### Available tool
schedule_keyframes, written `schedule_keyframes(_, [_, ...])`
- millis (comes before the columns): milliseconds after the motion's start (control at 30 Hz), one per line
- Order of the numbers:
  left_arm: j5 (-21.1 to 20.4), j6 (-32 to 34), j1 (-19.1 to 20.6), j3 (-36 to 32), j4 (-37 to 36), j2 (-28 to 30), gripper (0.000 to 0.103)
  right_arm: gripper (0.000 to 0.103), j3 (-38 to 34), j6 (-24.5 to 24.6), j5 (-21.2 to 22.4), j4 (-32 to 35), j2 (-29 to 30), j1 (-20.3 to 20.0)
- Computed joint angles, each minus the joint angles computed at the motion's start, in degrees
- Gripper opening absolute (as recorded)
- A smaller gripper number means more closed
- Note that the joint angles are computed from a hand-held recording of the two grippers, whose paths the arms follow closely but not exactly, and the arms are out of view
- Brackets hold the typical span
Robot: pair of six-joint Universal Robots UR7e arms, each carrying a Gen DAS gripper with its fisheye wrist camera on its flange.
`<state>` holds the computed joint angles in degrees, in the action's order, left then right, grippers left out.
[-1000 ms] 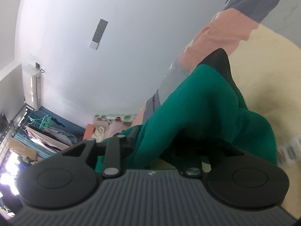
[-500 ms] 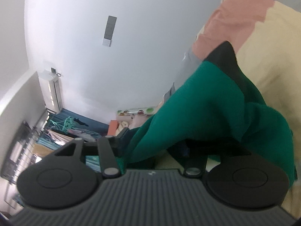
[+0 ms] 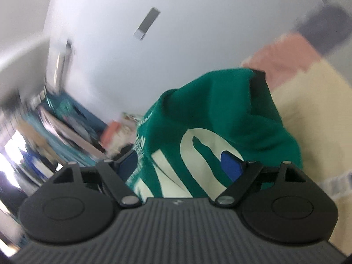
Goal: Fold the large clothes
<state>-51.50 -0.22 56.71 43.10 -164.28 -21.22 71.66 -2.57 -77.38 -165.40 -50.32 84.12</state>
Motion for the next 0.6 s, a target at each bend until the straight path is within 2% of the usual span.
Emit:
schedule_keyframes(100, [2.05, 2.86, -0.91, 2.22, 0.82, -0.94, 0.068, 0.084, -0.63, -8.17, -6.13, -1.40, 1.17, 2.00])
schedule_keyframes(167, [3.71, 3.47, -1.23, 2.51, 2.97, -0.98, 0.068, 0.080, -0.89, -12.85, -8.49, -1.83, 2.10, 2.67])
schedule_keyframes(300, [6.58, 1.81, -0.84, 1.07, 6.09, 0.19, 0.068, 0.078, -3.82, -19.90, -12.50, -1.85, 5.25, 3.94])
schedule_keyframes(367, [7.69, 1.86, -0.40, -1.22, 6.44, 1.73, 0.068, 0.072, -5.78, -23.17, -15.11, -3.19, 7.36, 4.57])
schedule_keyframes(500, [8.20, 1.56, 0.64, -8.01, 7.91, 5.38, 0.068, 0.071, -12.65, -24.75, -17.00, -3.20, 12.47, 4.74])
schedule_keyframes(600, [6.97, 0.27, 1.51, -16.63, 13.39, 8.88, 0.068, 0.070, -20.21, -23.88, -19.55, 0.28, 16.74, 4.97])
